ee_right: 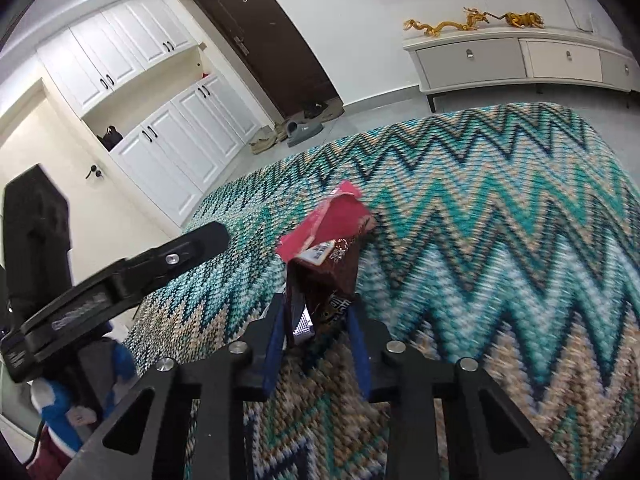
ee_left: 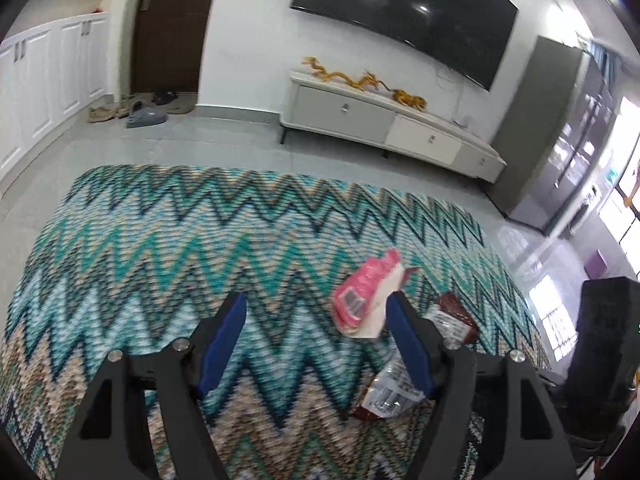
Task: Collect trash
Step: 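Grasp the brown wrapper with right tool while left tool grasps pink chip bag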
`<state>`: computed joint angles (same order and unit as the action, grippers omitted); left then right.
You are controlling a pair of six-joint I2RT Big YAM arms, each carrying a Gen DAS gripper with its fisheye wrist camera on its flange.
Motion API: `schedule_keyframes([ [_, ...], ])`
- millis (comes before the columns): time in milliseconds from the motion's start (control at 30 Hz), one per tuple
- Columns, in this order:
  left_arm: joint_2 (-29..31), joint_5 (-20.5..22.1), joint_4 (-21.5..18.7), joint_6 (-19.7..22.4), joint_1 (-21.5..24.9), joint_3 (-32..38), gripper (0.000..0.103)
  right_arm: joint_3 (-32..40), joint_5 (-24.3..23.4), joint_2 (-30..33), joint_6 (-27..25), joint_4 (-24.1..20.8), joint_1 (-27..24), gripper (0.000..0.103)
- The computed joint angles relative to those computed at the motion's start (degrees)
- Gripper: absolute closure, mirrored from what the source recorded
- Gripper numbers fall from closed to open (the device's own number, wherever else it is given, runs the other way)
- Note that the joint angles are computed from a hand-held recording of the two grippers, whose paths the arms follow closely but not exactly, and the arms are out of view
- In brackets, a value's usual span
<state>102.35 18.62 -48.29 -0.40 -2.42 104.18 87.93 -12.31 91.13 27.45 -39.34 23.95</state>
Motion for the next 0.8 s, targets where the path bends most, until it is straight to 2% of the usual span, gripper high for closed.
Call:
schedule_keyframes([
  [267,4.5,-2.0,-3.0,4.8,-3.6,5.3,0.032,-10.0,0.9,-9.8,3.4,2.2,-3.4,0.078],
  [433,7.3,-4.0,-4.9,8.4,-5.5,8.1,0.032,-15.4,2.4,-16.2,5.3,1.4,-5.0,0.078],
  [500,8.1,-3.8,-6.0,8.3,-5.7,8.8,0.032,-16.5,3.6,-18.0,5.4,0.6,-4.8,0.078],
  [567,8.1,-3.9,-5.9,7.7,-5.8,8.6,0.04,-16.3,4.5,-18.8,5.1,-0.5,-4.8,0.078],
  [633,8.1,-3.3,-6.5,7.1,-5.7,8.5,0.062,-16.5,5.8,-19.8,5.1,-1.2,-4.5,0.078],
  [700,7.3,-2.6,-6.3,6.9,-5.4,7.3,0.069,-16.4,6.5,-20.2,5.1,-1.6,-4.2,0.078],
  [800,3.9,-2.6,-3.5,6.7,-5.2,2.1,0.075,-16.4,7.8,-21.0,5.2,-2.0,-3.3,0.078],
])
